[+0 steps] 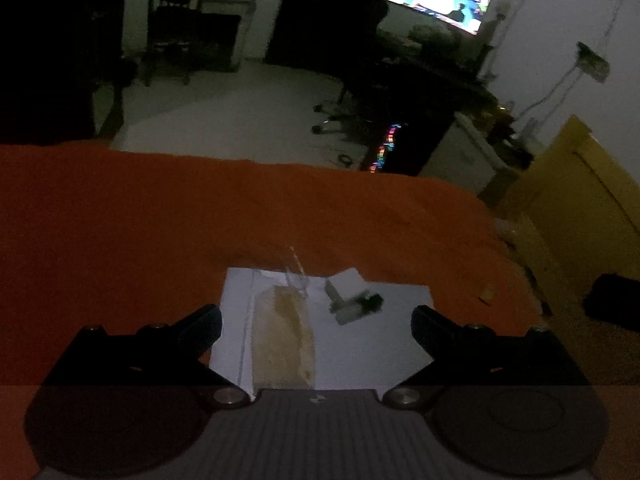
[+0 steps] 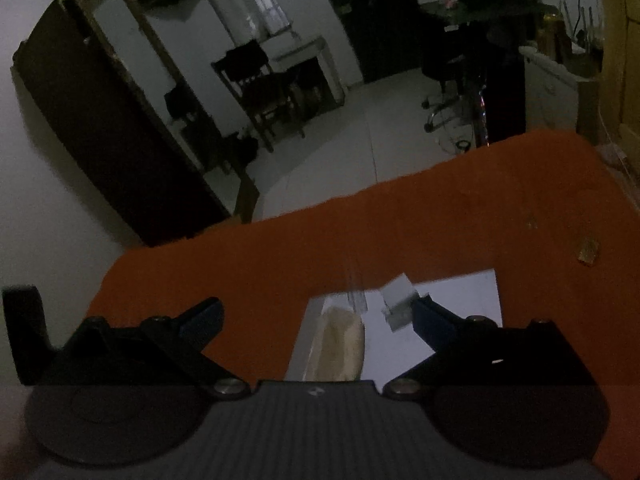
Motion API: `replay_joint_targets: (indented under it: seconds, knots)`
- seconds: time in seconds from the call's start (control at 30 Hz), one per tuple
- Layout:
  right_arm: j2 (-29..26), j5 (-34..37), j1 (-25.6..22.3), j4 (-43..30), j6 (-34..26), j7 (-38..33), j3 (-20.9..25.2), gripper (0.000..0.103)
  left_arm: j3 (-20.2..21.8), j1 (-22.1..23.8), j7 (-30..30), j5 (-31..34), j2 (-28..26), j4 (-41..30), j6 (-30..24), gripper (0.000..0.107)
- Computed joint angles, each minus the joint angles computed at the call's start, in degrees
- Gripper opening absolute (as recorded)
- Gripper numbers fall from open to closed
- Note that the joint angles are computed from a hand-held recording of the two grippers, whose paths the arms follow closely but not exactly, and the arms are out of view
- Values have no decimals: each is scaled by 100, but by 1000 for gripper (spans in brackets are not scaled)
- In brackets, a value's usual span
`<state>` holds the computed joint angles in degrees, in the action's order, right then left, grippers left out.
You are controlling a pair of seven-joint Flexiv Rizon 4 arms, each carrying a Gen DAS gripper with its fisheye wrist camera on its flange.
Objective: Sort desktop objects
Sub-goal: 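Raise both tools out of the box and move them to the tray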
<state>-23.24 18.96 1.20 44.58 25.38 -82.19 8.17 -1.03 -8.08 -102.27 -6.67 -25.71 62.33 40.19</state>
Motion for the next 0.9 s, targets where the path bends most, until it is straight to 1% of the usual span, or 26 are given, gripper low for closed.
replay_joint_targets:
  seconds: [0.03,0.1,0.27,0.4,0.47,0.57,0.67,0.73,0.8,0.9]
  knots:
    - [-88,-24,34,-92,57,41,-25,103,9,4,-49,4,-79,-65,-3,103]
    - [-236,-76,100,-121,372,37,-49,103,46,-5,-177,41,-241,-160,-40,103]
    - [-660,-411,256,138,1324,-222,-99,103,155,-41,-269,275,-649,-450,-241,103]
    - [-938,-733,304,361,1600,-392,-121,103,188,-44,-119,446,-846,-506,-279,102]
    - [-977,-871,334,674,1849,-397,-144,103,191,-60,44,528,-933,-501,-294,102]
    - [-1153,-992,330,776,1705,-335,-100,103,211,-126,308,667,-1064,-549,-430,102]
    - [-1307,-1087,350,825,1561,-272,-80,103,162,-149,603,693,-1172,-484,-367,102]
    - [-1463,-1143,370,678,1386,-232,-71,103,123,-150,702,627,-1270,-462,-289,102]
    - [-1569,-1099,345,609,1317,-240,-18,102,112,-170,620,520,-1411,-546,-284,102]
    - [-1681,-1118,367,480,1075,-227,1,101,117,-189,307,337,-1635,-724,-318,103]
